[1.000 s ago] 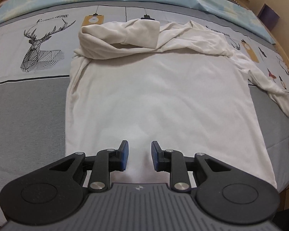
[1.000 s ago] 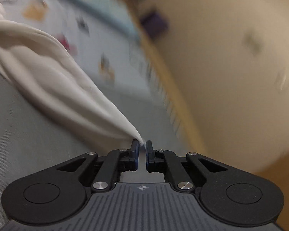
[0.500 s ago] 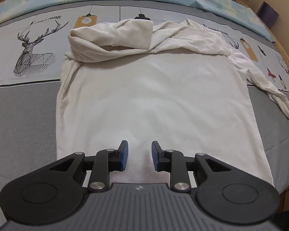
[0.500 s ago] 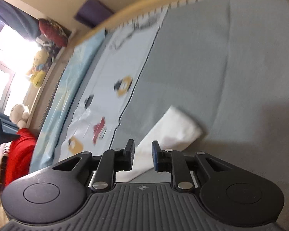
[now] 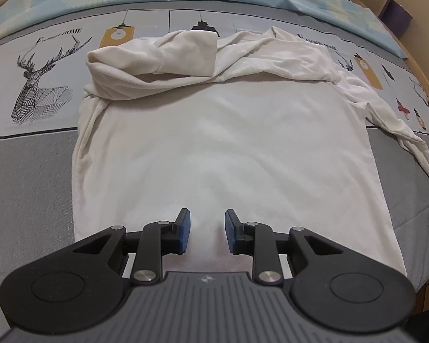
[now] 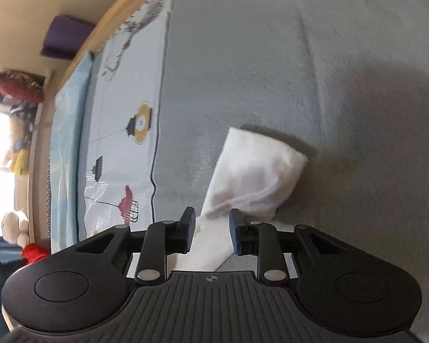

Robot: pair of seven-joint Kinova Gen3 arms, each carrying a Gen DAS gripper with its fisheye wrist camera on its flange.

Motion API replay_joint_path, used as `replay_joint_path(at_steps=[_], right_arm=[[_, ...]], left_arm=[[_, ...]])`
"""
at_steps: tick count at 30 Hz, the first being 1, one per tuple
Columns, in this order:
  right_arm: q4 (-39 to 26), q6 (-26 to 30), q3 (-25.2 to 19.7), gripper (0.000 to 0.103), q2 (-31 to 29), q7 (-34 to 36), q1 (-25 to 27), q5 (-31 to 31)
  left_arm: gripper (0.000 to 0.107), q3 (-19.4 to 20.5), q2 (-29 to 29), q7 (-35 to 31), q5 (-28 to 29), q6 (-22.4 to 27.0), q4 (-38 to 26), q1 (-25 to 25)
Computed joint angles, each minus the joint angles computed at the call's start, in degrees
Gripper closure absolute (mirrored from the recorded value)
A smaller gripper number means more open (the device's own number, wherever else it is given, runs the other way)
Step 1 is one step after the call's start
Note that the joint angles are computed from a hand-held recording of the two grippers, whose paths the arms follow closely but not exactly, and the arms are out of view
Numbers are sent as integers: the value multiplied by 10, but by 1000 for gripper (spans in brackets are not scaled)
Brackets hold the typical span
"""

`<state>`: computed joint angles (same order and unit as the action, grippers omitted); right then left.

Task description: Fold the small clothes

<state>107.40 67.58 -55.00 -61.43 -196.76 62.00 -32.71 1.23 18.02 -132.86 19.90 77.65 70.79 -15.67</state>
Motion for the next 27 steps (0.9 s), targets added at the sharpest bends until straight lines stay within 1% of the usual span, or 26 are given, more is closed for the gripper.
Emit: replay_joint_path(at_steps=[3, 5, 9, 13, 15, 16, 17, 19, 22, 25, 27], right_arm=[[26, -37, -10, 75, 11, -1, 3, -24], [34, -47, -11, 75, 12, -7, 4, -23], [40, -54, -7, 75, 11, -34, 7, -18], [35, -57, -12, 76, 36, -37, 11, -8], [29, -54, -20, 85, 63, -27, 12, 3], [21, -45, -29, 102, 85, -19, 17, 12], [13, -36, -39, 103, 104, -9, 22, 20], [8, -35, -50, 103, 122, -7, 28, 30], [-11, -18, -66, 103, 147, -6, 42, 43], [-37, 3, -84, 103, 143, -3, 62, 61], [-59, 16, -82, 103, 109, 10, 80, 83]], left_arm=[[78, 2, 1, 0, 0, 0, 0, 4], [78, 3, 1, -1, 2, 0, 1, 5], [79, 4, -1, -4, 6, 0, 4, 7], [78, 4, -2, -9, 8, 1, 4, 6], [78, 3, -1, -10, 7, 0, 4, 5], [78, 3, -1, -10, 6, 0, 3, 5], [78, 2, -1, -10, 6, 0, 3, 5], [78, 2, -1, -11, 7, -1, 3, 4], [78, 2, -1, -13, 7, -2, 2, 4], [78, 2, 0, -13, 8, -2, 0, 2], [78, 2, 1, -12, 12, -1, -2, 0]])
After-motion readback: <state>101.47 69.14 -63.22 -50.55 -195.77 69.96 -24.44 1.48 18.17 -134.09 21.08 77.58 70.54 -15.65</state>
